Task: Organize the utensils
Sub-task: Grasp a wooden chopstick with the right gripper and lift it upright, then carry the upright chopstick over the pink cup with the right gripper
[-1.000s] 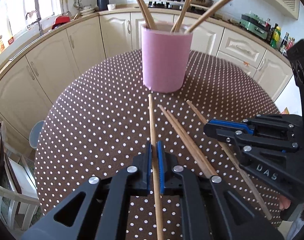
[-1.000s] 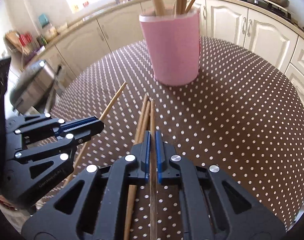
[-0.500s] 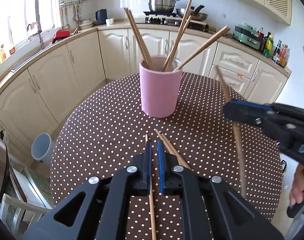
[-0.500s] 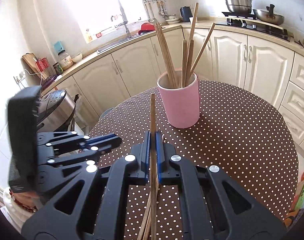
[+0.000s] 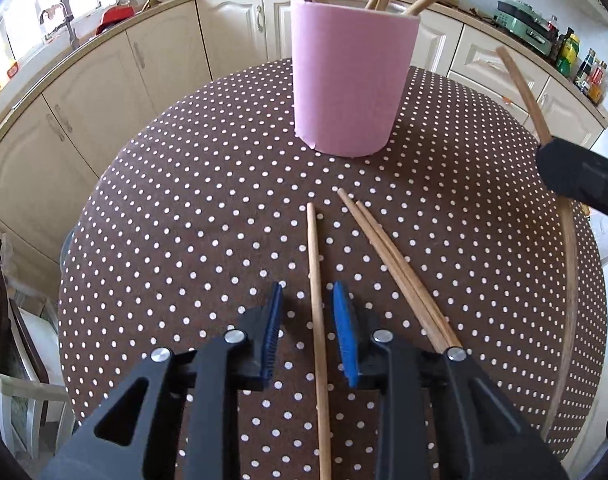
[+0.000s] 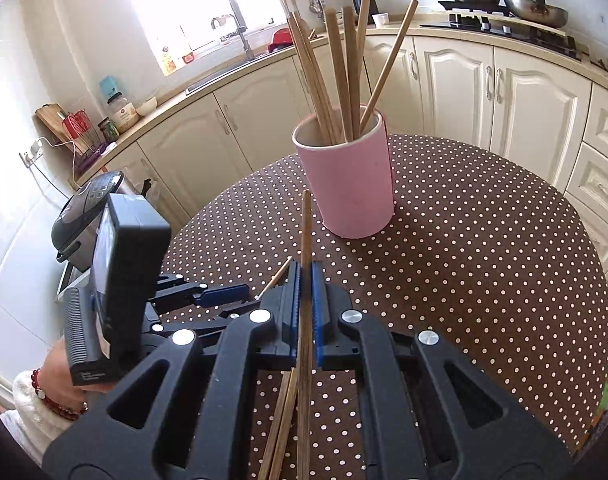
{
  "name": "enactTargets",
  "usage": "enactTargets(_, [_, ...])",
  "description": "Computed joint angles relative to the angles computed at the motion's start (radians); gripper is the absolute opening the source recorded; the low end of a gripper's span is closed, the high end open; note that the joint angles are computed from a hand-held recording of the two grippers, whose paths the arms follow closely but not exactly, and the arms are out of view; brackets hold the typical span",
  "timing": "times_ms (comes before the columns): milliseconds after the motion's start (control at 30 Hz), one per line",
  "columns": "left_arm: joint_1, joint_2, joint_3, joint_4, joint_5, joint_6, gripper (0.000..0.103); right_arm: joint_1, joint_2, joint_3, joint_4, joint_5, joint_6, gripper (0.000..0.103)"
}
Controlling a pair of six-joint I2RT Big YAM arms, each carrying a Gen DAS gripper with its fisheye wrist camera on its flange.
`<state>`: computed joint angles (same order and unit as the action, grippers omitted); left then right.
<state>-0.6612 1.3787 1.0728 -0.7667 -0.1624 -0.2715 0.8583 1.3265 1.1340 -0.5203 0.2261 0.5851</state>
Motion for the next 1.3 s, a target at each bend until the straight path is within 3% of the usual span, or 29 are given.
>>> enactTargets(33, [-0.002,0.002,0.001,0.000,-0.007,0.006,0.025,-0.002,0.003,0.000,0.001,-0.003,0.000,0.006])
enactTargets(67, [-0.005,0.003,0.003,0.001,-0.015,0.009,0.005,-0.002,0.006,0.000,0.002,-0.003,0.000,0.006])
enactTargets(267, [-0.011,-0.009,0.018,0.030,-0.015,0.002,0.005,0.001,0.006,0.003,0.007,0.003,-0.003,0.006])
enactTargets(567, [-0.016,-0.178,0.007,0.119,-0.014,-0.003,0.005,0.017,-0.039,0.013,0.012,0.045,-0.035,0.006])
enactTargets(867, [-0.048,-0.299,0.010,0.192,-0.035,0.004,0.005,0.056,-0.087,0.045,0.032,0.141,-0.092,0.006])
enactTargets(1300, [-0.058,-0.287,0.068,0.432,-0.122,0.016,0.005,0.050,-0.081,0.165,0.123,0.265,-0.260,0.006])
